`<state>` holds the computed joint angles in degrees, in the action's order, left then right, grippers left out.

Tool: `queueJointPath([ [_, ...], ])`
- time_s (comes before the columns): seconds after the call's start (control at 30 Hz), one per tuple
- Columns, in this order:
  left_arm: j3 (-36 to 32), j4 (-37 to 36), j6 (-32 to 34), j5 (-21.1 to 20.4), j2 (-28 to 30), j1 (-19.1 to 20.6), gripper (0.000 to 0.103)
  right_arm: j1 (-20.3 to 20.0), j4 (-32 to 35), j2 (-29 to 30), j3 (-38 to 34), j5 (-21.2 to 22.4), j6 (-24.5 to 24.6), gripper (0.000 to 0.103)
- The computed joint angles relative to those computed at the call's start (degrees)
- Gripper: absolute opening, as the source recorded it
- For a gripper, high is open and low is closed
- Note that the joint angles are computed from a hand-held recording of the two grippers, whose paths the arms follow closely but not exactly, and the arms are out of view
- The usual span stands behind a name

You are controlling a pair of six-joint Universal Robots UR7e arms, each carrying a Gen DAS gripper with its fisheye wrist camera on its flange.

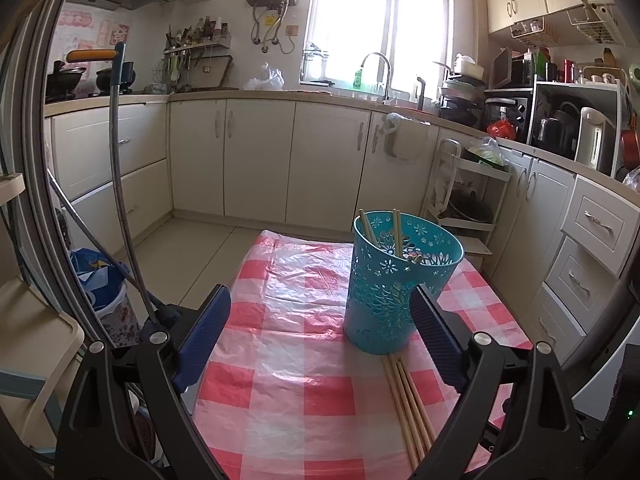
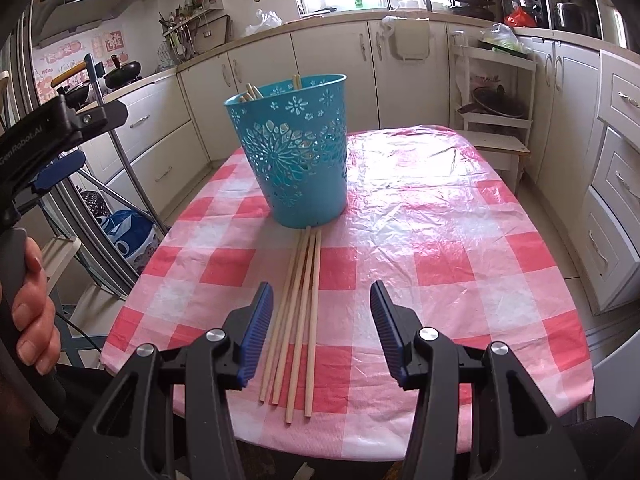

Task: Organize utensils
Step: 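Move both open grippers back to the chopstick bundle beside the cup, then close the right gripper on a chopstick while the left gripper grasps another chopstick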

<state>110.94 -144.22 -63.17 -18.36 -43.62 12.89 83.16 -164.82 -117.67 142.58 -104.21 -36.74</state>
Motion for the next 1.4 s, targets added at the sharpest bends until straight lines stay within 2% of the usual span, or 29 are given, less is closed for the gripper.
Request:
queueJointPath([
  [0.33,-0.41,-0.82,0.89,-2.24,0.35,1.34,0.088,0.33,-3.86,6.51,-0.70,-3.09,-0.04,0.050],
  [0.53,-0.80,5.17,-5.30,-3.86,-0.84,3.03,0.088,0.93,-4.81,11.19,-1.61,-8.88,0.47,0.048],
  [0.7,-1.27,7.30,-6.95,-4.72,-0.92,3.74,0.088,-0.33,-4.11,10.97,-2.08,-7.03,1.32,0.048],
  [0.83,-2.41,8.14,-5.62,-5.74,0.15,4.26,0.088,0.95,-6.42,14.60,-2.97,-8.20,0.28,0.048],
  [0.9,-3.35,9.68,-5.35,-6.64,0.85,4.58,0.088,1.37,-6.90,17.07,-3.89,-9.72,0.58,0.038],
  [0.97,-4.53,11.38,-4.87,-8.17,1.68,5.25,0.088,1.06,-7.24,18.54,-4.54,-9.42,0.45,0.036],
  [1.03,-5.35,11.39,-4.03,-9.75,2.36,5.90,0.088,1.31,-6.30,19.37,-5.55,-10.05,0.74,0.029],
  [1.1,-5.95,11.12,-3.49,-11.21,2.98,6.53,0.088,0.52,-4.41,18.96,-6.21,-8.91,1.50,0.028],
  [1.27,-8.31,11.06,-0.94,-14.68,5.42,8.14,0.088,0.77,-5.54,19.74,-6.04,-9.93,-2.51,0.026],
  [1.4,-11.12,12.60,0.66,-17.82,8.41,9.73,0.088,0.98,-3.37,19.93,-7.57,-11.94,-4.21,0.009],
])
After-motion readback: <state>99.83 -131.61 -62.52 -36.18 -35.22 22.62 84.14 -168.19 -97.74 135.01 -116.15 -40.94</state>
